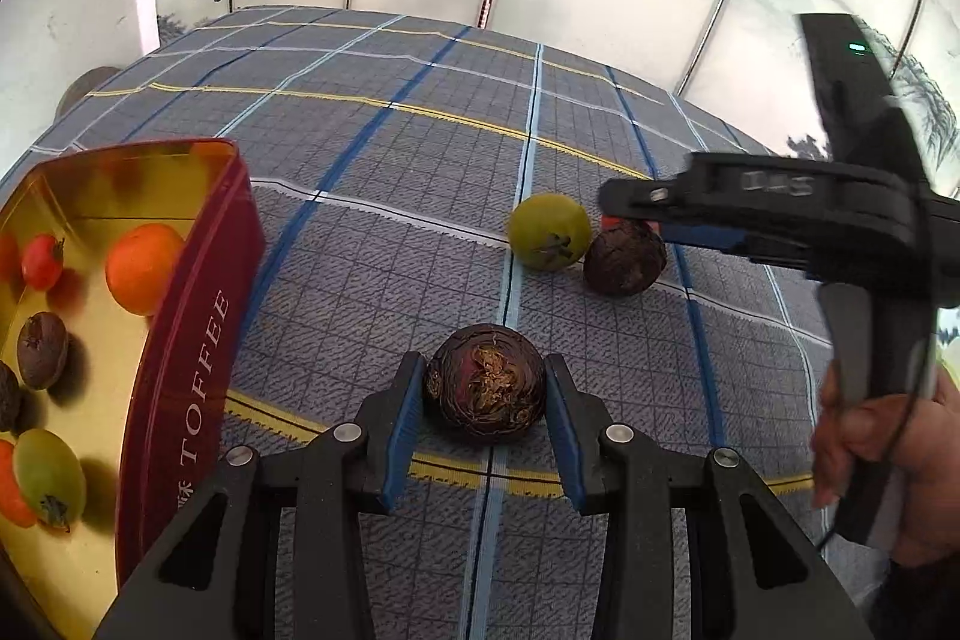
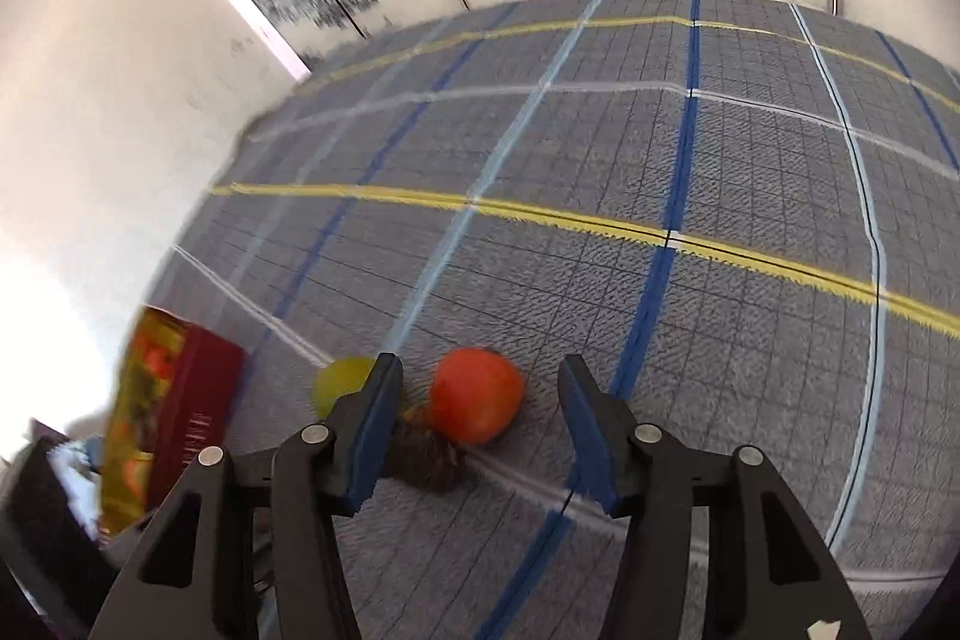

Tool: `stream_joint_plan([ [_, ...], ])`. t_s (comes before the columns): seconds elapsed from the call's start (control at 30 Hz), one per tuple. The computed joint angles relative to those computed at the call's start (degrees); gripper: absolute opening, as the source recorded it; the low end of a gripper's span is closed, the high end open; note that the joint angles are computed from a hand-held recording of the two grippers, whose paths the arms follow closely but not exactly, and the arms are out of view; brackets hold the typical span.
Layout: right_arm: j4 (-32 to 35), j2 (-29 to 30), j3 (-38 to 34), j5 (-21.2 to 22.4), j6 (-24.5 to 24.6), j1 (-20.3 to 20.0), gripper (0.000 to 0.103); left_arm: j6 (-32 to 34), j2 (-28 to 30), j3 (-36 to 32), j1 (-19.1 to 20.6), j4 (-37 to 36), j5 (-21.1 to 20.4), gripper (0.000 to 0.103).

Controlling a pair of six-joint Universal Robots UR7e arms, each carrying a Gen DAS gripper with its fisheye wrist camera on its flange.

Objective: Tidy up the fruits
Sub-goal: 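Lift the brown ball with the left gripper while the right gripper grasps a red tomato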

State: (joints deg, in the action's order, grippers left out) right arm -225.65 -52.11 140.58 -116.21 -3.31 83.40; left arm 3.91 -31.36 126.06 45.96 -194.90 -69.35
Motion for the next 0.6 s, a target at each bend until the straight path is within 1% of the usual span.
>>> stream_joint_plan([
  [0.03,1.1,0.1,-0.6,-0.9,0.3,0.3,0.048,0.0,-0.1,0.0,0.1,0.0,-0.2,0.04],
  [0.07,2.5,0.6,-1.8,-3.9,0.1,1.7,0.046,0.0,0.0,0.0,0.1,0.0,-0.2,0.04],
  [0.1,3.5,0.9,-2.4,-5.0,-0.1,2.3,0.043,0.0,0.0,0.0,0.1,-0.1,-0.3,0.04],
  [0.13,4.7,0.8,-2.7,-5.5,-0.4,2.6,0.041,0.0,0.0,0.0,0.2,-0.1,-0.4,0.04],
  [0.17,4.9,1.0,-2.8,-5.9,-0.8,2.8,0.037,0.0,0.0,0.0,0.2,-0.1,-0.4,0.04],
  [0.2,5.0,0.8,-2.5,-5.3,-0.9,2.7,0.033,0.0,0.0,0.0,0.2,-0.1,-0.4,0.04],
  [0.23,4.9,0.0,-1.6,-3.8,-0.5,2.0,0.031,0.0,0.0,0.0,0.2,-0.1,-0.3,0.04],
  [0.27,4.3,-0.3,-0.9,-3.2,-0.3,1.7,0.029,0.0,0.1,0.0,0.1,-0.2,-0.3,0.04],
  [0.3,3.0,-0.5,0.0,-2.9,-0.4,1.4,0.029,0.0,0.1,0.0,0.2,-0.2,-0.4,0.04],
  [0.37,-1.1,-0.4,2.5,-3.5,-0.8,1.1,0.029,0.0,0.2,-0.1,0.3,-0.2,-0.4,0.04],
  [0.43,-6.4,-0.1,5.4,-2.3,-0.8,0.1,0.029,-0.1,0.2,-0.2,0.4,-0.4,-0.5,0.04],
  [0.53,-17.5,3.2,9.5,-4.0,-1.0,0.0,0.029,-0.1,0.4,-0.3,0.5,-0.4,-0.6,0.04],
  [0.6,-25.9,6.0,12.6,-3.4,-1.0,-1.0,0.029,0.1,0.3,-0.3,0.4,-0.3,-0.4,0.04],
])
